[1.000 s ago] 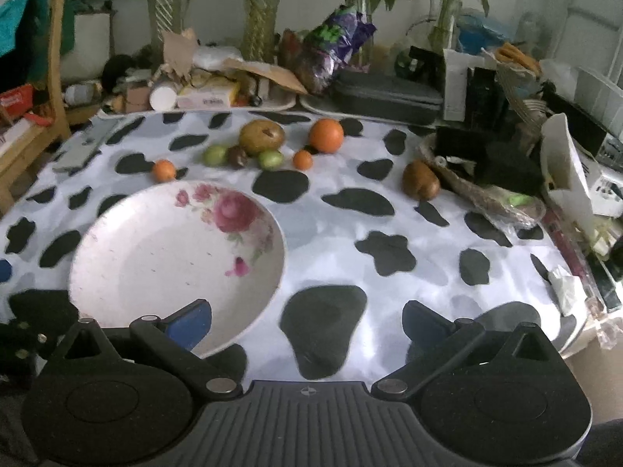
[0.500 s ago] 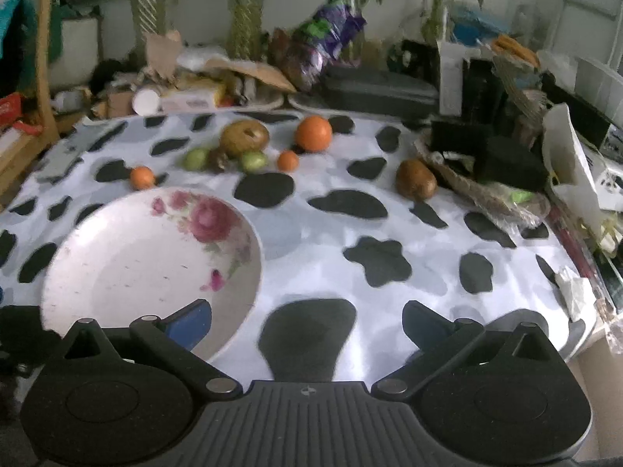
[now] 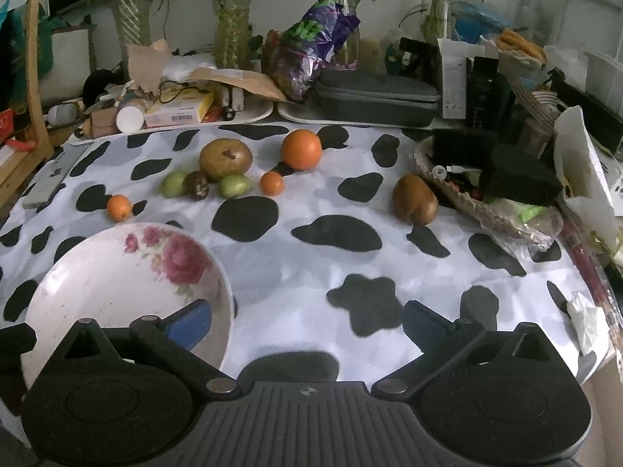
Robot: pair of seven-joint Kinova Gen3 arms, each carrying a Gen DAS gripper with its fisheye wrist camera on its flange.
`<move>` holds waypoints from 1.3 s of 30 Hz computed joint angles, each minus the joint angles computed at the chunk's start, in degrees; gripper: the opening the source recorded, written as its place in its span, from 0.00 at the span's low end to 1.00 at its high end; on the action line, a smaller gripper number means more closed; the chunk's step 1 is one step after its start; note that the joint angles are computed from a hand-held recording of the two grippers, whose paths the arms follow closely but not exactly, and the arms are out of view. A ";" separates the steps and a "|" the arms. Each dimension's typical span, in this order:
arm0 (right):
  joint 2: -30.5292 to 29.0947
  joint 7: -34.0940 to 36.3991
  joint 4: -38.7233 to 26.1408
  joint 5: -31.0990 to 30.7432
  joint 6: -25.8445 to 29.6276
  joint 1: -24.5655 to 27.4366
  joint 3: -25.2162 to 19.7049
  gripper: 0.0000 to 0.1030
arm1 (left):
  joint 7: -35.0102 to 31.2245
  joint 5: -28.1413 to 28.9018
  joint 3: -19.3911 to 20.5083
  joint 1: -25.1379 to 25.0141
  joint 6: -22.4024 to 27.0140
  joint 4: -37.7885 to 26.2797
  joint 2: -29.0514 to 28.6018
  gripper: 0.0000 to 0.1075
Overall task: Organize fruits
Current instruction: 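Grasp the small orange fruit with the left tool while the right tool grasps the brown pear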
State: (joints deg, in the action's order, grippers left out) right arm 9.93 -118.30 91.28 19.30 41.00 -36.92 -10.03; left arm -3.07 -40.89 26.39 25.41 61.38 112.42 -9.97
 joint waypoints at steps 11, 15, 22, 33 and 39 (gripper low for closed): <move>5.71 5.10 -6.69 -5.78 1.90 3.45 1.89 1.00 | -3.34 -1.03 -4.26 -9.73 -15.85 5.80 -3.88 0.95; 7.26 6.33 -8.48 -7.11 1.56 4.28 2.61 1.00 | -6.14 -1.57 -5.28 -13.07 -19.93 6.38 -2.73 0.95; 10.54 9.03 -12.29 -7.68 1.54 4.87 3.88 1.00 | -10.98 -3.58 -7.40 -15.81 -25.89 6.82 0.47 0.94; 15.08 13.50 -17.42 -9.98 3.85 6.22 4.71 1.00 | -24.84 -1.54 -12.87 -13.97 -29.45 4.21 6.22 0.52; 16.53 15.07 -18.90 -11.48 3.84 7.32 5.02 1.00 | -28.50 -0.61 -15.02 -12.49 -29.48 2.69 8.56 0.37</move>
